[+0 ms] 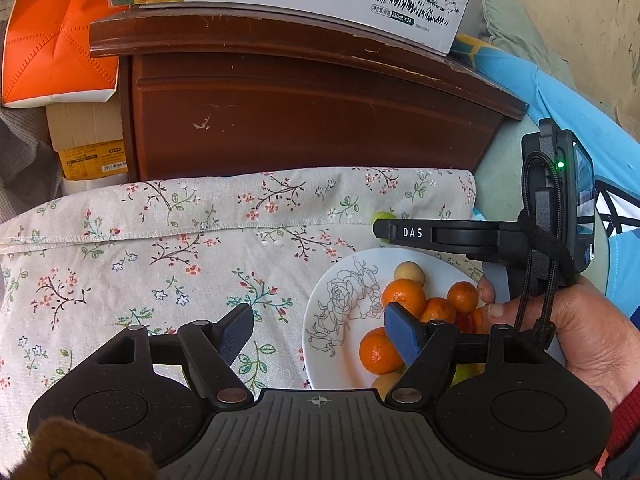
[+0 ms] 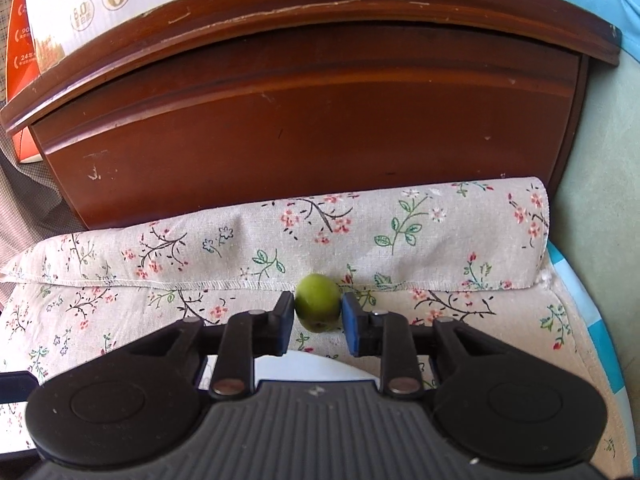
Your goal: Organize fruits
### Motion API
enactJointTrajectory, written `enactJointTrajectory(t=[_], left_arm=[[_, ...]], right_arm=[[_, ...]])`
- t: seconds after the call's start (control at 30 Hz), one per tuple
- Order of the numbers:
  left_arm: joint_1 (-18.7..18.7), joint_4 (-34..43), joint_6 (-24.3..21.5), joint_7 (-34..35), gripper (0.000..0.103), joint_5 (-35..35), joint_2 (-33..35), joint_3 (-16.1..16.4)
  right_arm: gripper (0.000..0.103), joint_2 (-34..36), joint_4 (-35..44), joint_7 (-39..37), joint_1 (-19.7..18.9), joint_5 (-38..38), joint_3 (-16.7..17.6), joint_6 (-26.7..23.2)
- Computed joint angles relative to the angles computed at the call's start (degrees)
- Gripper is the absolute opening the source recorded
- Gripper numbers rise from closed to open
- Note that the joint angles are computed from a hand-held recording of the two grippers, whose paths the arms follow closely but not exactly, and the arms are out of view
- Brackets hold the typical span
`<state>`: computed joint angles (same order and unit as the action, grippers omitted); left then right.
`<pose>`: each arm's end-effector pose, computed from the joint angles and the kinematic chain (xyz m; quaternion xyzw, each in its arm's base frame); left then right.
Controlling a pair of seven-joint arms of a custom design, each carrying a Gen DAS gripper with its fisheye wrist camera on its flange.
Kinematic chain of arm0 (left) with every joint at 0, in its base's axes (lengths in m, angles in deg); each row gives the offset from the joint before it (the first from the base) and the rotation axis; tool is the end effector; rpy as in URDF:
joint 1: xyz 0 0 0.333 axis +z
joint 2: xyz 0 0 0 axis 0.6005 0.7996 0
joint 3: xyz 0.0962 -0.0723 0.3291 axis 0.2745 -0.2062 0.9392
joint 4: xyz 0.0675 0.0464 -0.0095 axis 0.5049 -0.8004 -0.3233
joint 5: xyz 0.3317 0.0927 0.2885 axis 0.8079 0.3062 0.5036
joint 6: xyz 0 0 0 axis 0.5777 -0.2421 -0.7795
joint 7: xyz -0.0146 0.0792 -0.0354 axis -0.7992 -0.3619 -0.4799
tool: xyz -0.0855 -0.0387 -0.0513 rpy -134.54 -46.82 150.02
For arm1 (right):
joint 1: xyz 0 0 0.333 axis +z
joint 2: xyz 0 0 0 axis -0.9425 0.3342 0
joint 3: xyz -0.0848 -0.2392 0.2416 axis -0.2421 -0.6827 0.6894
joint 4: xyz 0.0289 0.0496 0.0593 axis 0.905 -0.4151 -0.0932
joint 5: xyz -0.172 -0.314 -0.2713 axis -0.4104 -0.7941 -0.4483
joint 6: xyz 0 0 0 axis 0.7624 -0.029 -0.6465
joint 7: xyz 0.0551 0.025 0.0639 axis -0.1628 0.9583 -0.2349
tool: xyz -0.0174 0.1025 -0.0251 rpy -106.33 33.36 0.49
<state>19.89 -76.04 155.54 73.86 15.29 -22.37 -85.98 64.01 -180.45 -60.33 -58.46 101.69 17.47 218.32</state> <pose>0.4912 -0.3440 0.4377 -0.7598 0.5240 -0.3089 0.2295 0.6717 0.2105 0.3838 -0.8043 0.4347 -0.1282 0.3844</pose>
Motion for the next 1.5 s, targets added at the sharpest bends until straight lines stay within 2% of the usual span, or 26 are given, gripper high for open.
enactJointTrajectory(t=[0.1,0.57,0.7,0.8,0.97,1.37,1.5], left_arm=[[-0.16,0.07,0.01,3.23,0.073,-3.34,0.26,0.14],[-3.25,-0.79,-3.77,16.41,0.074,-8.49,-0.92,-1.98],[-4.16,-1.16,-6.47,15.77,0.074,-6.81,-1.8,-2.71],[-4.38,-2.62,-6.29,13.86,0.077,-7.16,-3.27,-2.84],[-4.53,-3.48,-8.36,14.37,0.077,-9.4,-4.35,-3.05],[-4.76,-2.61,-12.23,19.18,0.083,-15.75,-3.92,-2.76],[-4.88,-2.38,-12.96,19.37,0.086,-15.99,-3.84,-2.82]], right_arm=[[0.026,-1.8,-1.62,1.82,0.25,0.07,-0.35,0.04],[0.026,-19.71,-16.09,7.96,1.17,-2.87,-6.49,-10.02],[0.026,-25.09,-21.6,8.83,1.57,-2.42,-8.13,-11.25],[0.026,-27.98,-24.49,9.25,2.17,-2.16,-8.87,-12.32],[0.026,-30.06,-26.67,12.89,2.56,-2.56,-9.84,-17.71],[0.026,-28.88,-27.72,16.35,3.62,-8.05,-8.38,-15.65],[0.029,-28.71,-28.38,16.16,4.32,-8.93,-7.77,-12.03]])
